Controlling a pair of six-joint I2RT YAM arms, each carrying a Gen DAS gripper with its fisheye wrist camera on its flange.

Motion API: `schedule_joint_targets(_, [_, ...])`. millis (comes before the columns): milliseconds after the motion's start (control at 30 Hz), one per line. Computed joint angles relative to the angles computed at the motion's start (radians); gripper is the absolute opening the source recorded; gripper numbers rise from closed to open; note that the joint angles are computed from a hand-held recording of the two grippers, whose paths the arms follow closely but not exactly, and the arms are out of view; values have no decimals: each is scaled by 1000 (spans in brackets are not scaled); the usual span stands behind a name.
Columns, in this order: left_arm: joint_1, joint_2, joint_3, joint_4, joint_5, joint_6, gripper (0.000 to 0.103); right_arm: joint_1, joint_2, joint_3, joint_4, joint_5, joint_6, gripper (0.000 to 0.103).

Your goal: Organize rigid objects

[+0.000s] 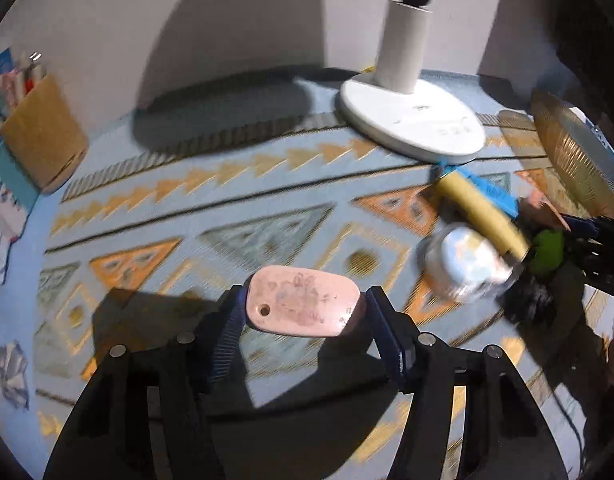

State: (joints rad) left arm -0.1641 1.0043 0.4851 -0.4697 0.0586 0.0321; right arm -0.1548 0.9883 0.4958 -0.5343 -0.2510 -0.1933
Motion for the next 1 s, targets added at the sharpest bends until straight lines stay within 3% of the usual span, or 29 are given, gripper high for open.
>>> schedule_joint_targets(133, [99, -40, 1, -85, 112, 101, 65, -69, -114, -44, -90, -63, -26, 44])
schedule_joint_targets(333, [55, -107, -20, -140, 109, 87, 70, -211, -290, -84, -272, -141, -159, 44])
schedule_joint_targets(500, [-27, 15, 5, -6, 61, -58, 69, -180, -360, -101, -301, -103, -162, 44])
schedule_joint_targets(600, [-72, 83, 28, 64, 36, -50, 67, -235, -348, -99, -321, -161, -213, 44])
schedule_joint_targets(667, [-136, 109, 26, 109, -38, -26, 67, -251, -346, -101, -325, -178, -229, 44])
schedule_joint_targets(733, [-148, 96, 24, 102, -46, -22, 67, -261, -350, -102, -333, -185, -240, 45])
schedule_joint_targets(833, [-112, 61, 24, 51, -24, -26, 67, -259, -356, -101, -347, -192, -246, 58])
schedule_joint_targets(1000, [-92, -1, -4, 23, -35, -25, 66, -251, -378, -112, -341, -186, -228, 59])
